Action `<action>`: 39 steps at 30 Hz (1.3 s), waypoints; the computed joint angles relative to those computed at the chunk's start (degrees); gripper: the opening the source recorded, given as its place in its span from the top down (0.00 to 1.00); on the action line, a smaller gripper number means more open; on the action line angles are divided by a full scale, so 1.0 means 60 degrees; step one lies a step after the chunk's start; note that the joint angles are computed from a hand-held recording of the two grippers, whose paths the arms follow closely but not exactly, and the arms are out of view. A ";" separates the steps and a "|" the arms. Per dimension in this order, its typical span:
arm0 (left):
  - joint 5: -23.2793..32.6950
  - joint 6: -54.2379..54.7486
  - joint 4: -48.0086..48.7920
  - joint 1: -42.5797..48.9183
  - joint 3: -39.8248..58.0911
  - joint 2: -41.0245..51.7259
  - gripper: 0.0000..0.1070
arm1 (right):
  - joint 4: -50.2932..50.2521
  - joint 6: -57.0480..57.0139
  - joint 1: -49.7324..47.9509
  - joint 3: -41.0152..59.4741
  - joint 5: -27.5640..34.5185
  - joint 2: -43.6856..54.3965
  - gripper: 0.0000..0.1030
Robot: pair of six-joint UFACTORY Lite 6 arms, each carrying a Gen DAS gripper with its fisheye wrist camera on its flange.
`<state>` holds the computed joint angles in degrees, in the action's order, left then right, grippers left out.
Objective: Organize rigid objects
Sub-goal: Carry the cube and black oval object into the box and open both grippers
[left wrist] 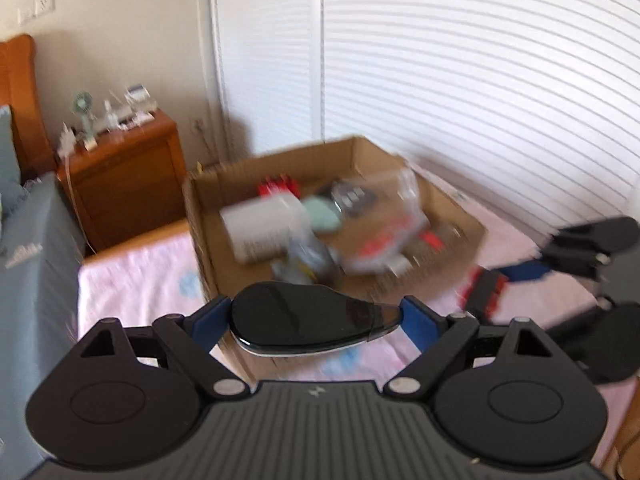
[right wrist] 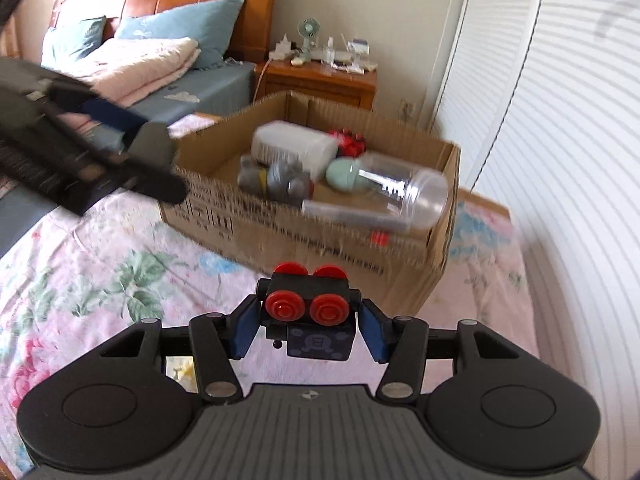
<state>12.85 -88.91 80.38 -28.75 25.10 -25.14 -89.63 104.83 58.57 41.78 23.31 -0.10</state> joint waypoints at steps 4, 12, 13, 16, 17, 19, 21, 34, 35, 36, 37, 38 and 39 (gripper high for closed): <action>-0.0006 -0.2615 0.2894 0.0551 0.0809 0.1221 0.16 | 0.0471 -0.0698 -0.0071 0.0117 -0.0055 -0.0435 0.43; 0.0189 -0.5276 0.5187 0.0831 0.0358 0.1082 0.07 | 0.1042 -0.1951 -0.0333 0.1019 0.0065 -0.0135 0.43; 0.0264 -0.5020 0.4830 0.0752 0.0181 0.0877 0.07 | 0.1069 -0.2053 -0.0422 0.1160 0.0008 -0.0070 0.43; 0.0634 -0.4247 0.3749 0.0373 -0.0418 0.0160 0.05 | 0.1323 -0.2509 -0.0911 0.1905 -0.0415 0.0443 0.43; 0.0737 -0.3935 0.3344 0.0267 -0.0628 -0.0132 0.05 | 0.1598 -0.2807 -0.1104 0.2264 -0.0562 0.0711 0.43; 0.0943 -0.3442 0.2661 0.0008 -0.0963 -0.0598 0.05 | 0.2358 -0.3560 -0.1484 0.3042 -0.0864 0.1346 0.43; 0.1107 -0.3152 0.2199 -0.0212 -0.1258 -0.1018 0.05 | 0.3193 -0.4373 -0.1721 0.3821 -0.0966 0.2000 0.43; 0.2361 -0.1372 -0.0808 -0.1420 -0.1442 -0.1967 0.05 | 0.4078 -0.4137 -0.0885 0.5029 0.1038 0.2976 0.00; 0.2495 -0.1209 -0.1113 -0.1503 -0.1332 -0.1914 0.05 | 0.4271 -0.4132 -0.0683 0.4958 0.1474 0.2863 0.00; 0.2717 -0.1024 -0.1500 -0.1654 -0.1222 -0.1909 0.05 | 0.4557 -0.4189 -0.0500 0.4925 0.1905 0.2778 0.00; 0.2955 -0.0906 -0.1868 -0.1805 -0.1095 -0.1876 0.05 | 0.4857 -0.4197 -0.0320 0.4886 0.2340 0.2684 0.00; 0.3124 -0.0777 -0.2196 -0.1893 -0.0994 -0.1844 0.05 | 0.5090 -0.4089 -0.0150 0.4790 0.2719 0.2558 0.00; 0.3292 -0.0585 -0.2607 -0.1966 -0.0843 -0.1745 0.05 | 0.5276 -0.3964 -0.0017 0.4640 0.2954 0.2410 0.00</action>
